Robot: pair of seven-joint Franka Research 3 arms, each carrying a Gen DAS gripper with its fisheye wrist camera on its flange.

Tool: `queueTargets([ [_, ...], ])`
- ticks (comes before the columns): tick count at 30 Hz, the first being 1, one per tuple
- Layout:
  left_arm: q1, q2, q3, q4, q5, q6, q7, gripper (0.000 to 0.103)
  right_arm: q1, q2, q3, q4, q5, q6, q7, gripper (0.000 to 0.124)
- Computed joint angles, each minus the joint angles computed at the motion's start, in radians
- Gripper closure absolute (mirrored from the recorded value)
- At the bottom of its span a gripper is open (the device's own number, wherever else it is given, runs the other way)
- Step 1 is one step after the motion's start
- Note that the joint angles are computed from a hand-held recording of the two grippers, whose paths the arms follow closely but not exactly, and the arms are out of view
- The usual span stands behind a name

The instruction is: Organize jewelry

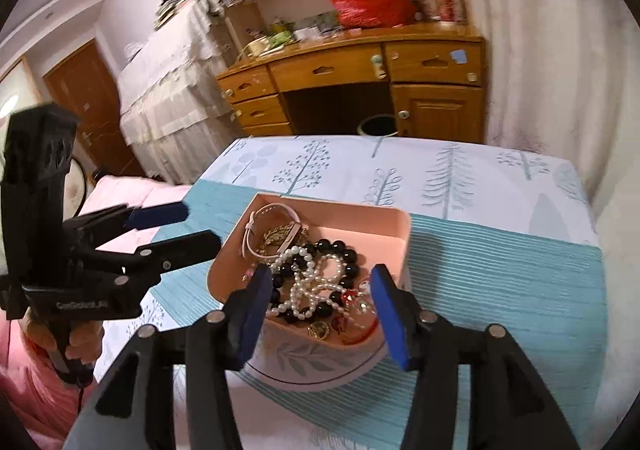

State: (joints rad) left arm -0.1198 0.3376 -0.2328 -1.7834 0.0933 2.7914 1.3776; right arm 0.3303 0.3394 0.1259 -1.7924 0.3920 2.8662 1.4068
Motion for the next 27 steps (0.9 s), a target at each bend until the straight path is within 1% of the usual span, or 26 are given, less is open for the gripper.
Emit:
queueTargets([
  [1, -0.025, -0.018, 0.03, -0.007, 0.037, -0.024, -0.049, 0.023, 0.031, -0.022, -0.034, -0.023, -0.029, 0.014, 0.068, 0.059],
  [2, -0.03, -0.029, 0.037, -0.016, 0.051, -0.03, -0.068, 0.021, 0.045, -0.033, -0.052, -0.033, -0.051, 0.018, 0.111, 0.051],
  [3, -0.039, -0.057, 0.047, -0.041, 0.071, -0.037, -0.1, 0.021, 0.064, -0.052, -0.073, -0.051, -0.081, 0.023, 0.166, 0.046],
  [5, -0.04, -0.112, 0.049, -0.095, 0.089, -0.038, -0.13, 0.02, 0.101, -0.103, -0.11, -0.098, -0.155, 0.026, 0.283, 0.043],
  [7, -0.044, -0.163, 0.052, -0.141, 0.114, -0.05, -0.163, 0.018, 0.117, -0.153, -0.119, -0.149, -0.22, 0.038, 0.372, 0.04],
  [9, -0.054, -0.239, 0.059, -0.205, 0.16, -0.083, -0.229, 0.017, 0.135, -0.207, -0.129, -0.199, -0.314, 0.029, 0.479, 0.037],
  [10, -0.055, -0.261, 0.058, -0.223, 0.176, -0.092, -0.253, 0.017, 0.154, -0.242, -0.144, -0.229, -0.407, 0.013, 0.579, 0.036],
  [12, -0.055, -0.343, 0.055, -0.303, 0.214, -0.094, -0.319, 0.017, 0.171, -0.294, -0.155, -0.266, -0.607, -0.03, 0.777, 0.035],
  [13, -0.053, -0.363, 0.051, -0.323, 0.228, -0.094, -0.337, 0.016, 0.171, -0.317, -0.149, -0.278, -0.704, -0.063, 0.869, 0.035],
  [15, -0.052, -0.433, 0.041, -0.39, 0.261, -0.109, -0.378, 0.014, 0.16, -0.356, -0.118, -0.3, -0.809, -0.124, 0.976, 0.035],
  [16, -0.052, -0.461, 0.037, -0.416, 0.267, -0.115, -0.388, 0.014, 0.153, -0.374, -0.099, -0.313, -0.841, -0.15, 1.017, 0.035],
  [19, -0.055, -0.539, 0.03, -0.487, 0.259, -0.116, -0.409, 0.014, 0.127, -0.434, -0.047, -0.371, -0.86, -0.169, 1.074, 0.035],
  [22, -0.084, -0.616, 0.048, -0.56, 0.183, -0.109, -0.362, 0.012, 0.108, -0.495, 0.003, -0.435, -0.83, -0.176, 1.096, 0.034],
  [25, -0.099, -0.678, 0.053, -0.618, 0.145, -0.107, -0.336, 0.011, 0.082, -0.534, 0.066, -0.46, -0.84, -0.227, 1.126, 0.034],
  [27, -0.096, -0.713, 0.043, -0.643, 0.145, -0.117, -0.348, 0.011, 0.068, -0.553, 0.109, -0.463, -0.851, -0.263, 1.135, 0.034],
])
